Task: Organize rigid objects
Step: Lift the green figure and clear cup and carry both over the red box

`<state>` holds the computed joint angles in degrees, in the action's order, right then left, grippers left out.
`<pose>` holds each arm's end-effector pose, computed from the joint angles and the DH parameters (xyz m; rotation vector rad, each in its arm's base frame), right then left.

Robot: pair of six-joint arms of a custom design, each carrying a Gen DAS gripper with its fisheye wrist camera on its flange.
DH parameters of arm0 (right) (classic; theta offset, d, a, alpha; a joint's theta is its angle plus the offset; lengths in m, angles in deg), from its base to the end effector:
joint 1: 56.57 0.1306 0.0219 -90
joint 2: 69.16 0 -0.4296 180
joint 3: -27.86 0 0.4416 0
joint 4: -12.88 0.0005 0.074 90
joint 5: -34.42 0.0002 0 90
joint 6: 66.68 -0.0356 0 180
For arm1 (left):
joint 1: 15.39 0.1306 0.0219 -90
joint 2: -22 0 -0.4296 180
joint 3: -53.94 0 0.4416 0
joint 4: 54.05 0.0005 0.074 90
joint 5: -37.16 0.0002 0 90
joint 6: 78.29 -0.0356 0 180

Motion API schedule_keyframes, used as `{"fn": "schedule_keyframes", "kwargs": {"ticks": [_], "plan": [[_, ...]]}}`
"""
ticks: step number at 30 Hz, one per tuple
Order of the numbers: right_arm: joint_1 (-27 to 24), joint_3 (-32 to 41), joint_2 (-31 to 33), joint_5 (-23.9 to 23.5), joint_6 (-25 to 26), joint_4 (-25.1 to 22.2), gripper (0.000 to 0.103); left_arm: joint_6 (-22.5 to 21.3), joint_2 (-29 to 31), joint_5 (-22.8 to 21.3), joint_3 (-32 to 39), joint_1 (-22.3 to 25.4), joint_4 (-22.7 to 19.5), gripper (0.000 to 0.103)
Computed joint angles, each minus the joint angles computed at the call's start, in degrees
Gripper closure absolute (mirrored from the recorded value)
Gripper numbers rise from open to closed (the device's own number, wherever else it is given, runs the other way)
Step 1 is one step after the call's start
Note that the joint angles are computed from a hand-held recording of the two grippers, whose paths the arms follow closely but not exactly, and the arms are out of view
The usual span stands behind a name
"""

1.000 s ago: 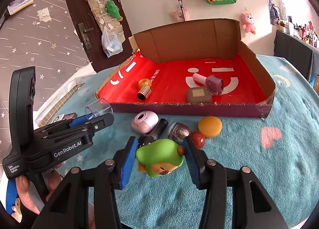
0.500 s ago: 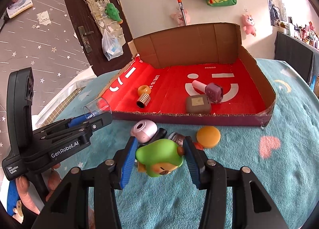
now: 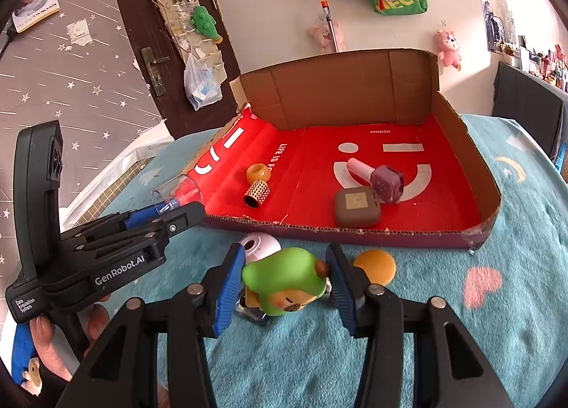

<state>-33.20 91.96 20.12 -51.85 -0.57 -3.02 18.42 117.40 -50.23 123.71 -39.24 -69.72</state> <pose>0.4588 0.1952 0.3002 0.0447 2.3110 0.3524 0.4955 -0.2214 0.2948 0.3682 2.2832 -0.3266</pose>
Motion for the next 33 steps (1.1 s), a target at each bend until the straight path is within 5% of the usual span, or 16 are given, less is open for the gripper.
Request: {"fn": "schedule_keyframes", "kwargs": {"ticks": [33], "plan": [[-4.0, 8.3, 8.0, -4.6, 2.7, -1.3, 0.053, -1.0, 9.4, 2.6, 9.5, 0.5, -5.2, 0.066]]}}
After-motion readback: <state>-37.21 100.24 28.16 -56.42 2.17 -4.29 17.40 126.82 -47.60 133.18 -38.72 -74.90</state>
